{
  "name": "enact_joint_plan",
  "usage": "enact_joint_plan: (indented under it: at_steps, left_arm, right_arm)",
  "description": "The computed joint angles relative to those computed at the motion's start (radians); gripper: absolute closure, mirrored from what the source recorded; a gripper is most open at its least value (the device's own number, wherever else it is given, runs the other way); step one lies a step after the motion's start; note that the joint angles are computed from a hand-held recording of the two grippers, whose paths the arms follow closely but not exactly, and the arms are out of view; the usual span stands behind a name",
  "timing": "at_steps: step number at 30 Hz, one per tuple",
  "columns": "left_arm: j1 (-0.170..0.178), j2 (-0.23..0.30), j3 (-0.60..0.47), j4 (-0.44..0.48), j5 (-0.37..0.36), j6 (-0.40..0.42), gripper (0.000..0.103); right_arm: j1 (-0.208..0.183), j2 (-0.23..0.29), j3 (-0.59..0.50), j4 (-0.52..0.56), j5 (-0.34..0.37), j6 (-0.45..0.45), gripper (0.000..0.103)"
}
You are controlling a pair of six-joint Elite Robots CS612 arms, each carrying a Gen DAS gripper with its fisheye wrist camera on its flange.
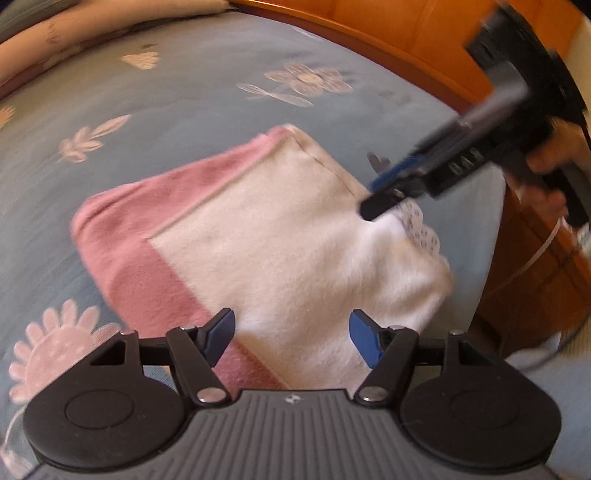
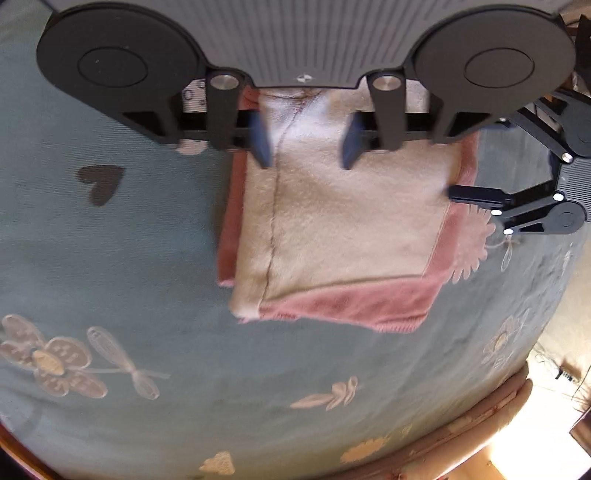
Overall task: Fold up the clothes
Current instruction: 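Close the right tool on the sweater edge while the left tool closes beside it, then lift the gripped sweater edge with both tools and fold it over the stack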
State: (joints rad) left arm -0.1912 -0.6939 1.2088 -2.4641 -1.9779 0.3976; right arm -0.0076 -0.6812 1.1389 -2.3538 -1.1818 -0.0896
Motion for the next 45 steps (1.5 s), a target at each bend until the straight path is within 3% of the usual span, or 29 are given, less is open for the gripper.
enact_joint_plan:
  at_steps: [2, 6, 9, 13, 16, 18, 20, 22, 26, 30, 35, 38, 40, 45]
  left_arm:
    - [0.004, -0.005, -0.007, 0.007, 0.024, -0.083, 0.033]
    - [0.026, 0.014, -0.042, 0.028, 0.039, -0.298, 0.031]
    - [0.053, 0.044, -0.062, 0.010, -0.014, -0.488, 0.030]
    - [0.085, 0.100, -0.100, -0.005, -0.126, -0.663, 0.029]
    - [0.100, 0.136, -0.119, -0.012, -0.212, -0.729, 0.028]
    - [0.106, 0.158, -0.130, -0.029, -0.259, -0.766, 0.027]
    - [0.108, 0.172, -0.141, -0.035, -0.301, -0.768, 0.026]
    - [0.110, 0.186, -0.157, -0.037, -0.340, -0.755, 0.023]
    - [0.105, 0.227, -0.217, -0.020, -0.371, -0.735, 0.021]
    - [0.102, 0.259, -0.269, -0.005, -0.408, -0.744, 0.015]
    - [0.110, 0.245, -0.234, -0.002, -0.457, -0.750, 0.015]
    - [0.114, 0.234, -0.204, -0.012, -0.483, -0.750, 0.015]
    - [0.111, 0.243, -0.229, 0.029, -0.481, -0.713, 0.015]
    - [0.099, 0.287, -0.328, 0.110, -0.476, -0.636, 0.013]
  right_arm:
    - [0.003, -0.017, 0.020, -0.024, -0.037, 0.003, 0.030]
    - [-0.007, -0.025, 0.027, -0.010, -0.047, 0.073, 0.028]
    - [-0.019, -0.014, 0.030, -0.035, -0.013, 0.153, 0.025]
    - [-0.049, 0.022, 0.021, -0.049, 0.119, 0.249, 0.022]
    - [-0.072, 0.061, 0.003, -0.039, 0.265, 0.297, 0.022]
    - [-0.079, 0.082, -0.007, -0.031, 0.310, 0.301, 0.020]
    - [-0.078, 0.097, -0.019, -0.016, 0.307, 0.288, 0.020]
    - [-0.086, 0.114, -0.028, -0.025, 0.379, 0.290, 0.019]
    - [-0.085, 0.155, -0.067, -0.089, 0.435, 0.333, 0.017]
    - [-0.084, 0.205, -0.142, -0.089, 0.501, 0.352, 0.007]
    - [-0.087, 0.185, -0.120, 0.006, 0.535, 0.305, 0.004]
    - [-0.093, 0.153, -0.052, 0.014, 0.564, 0.301, 0.004]
    - [-0.095, 0.141, -0.018, -0.021, 0.574, 0.331, 0.004]
    - [-0.080, 0.204, -0.124, -0.032, 0.581, 0.374, 0.002]
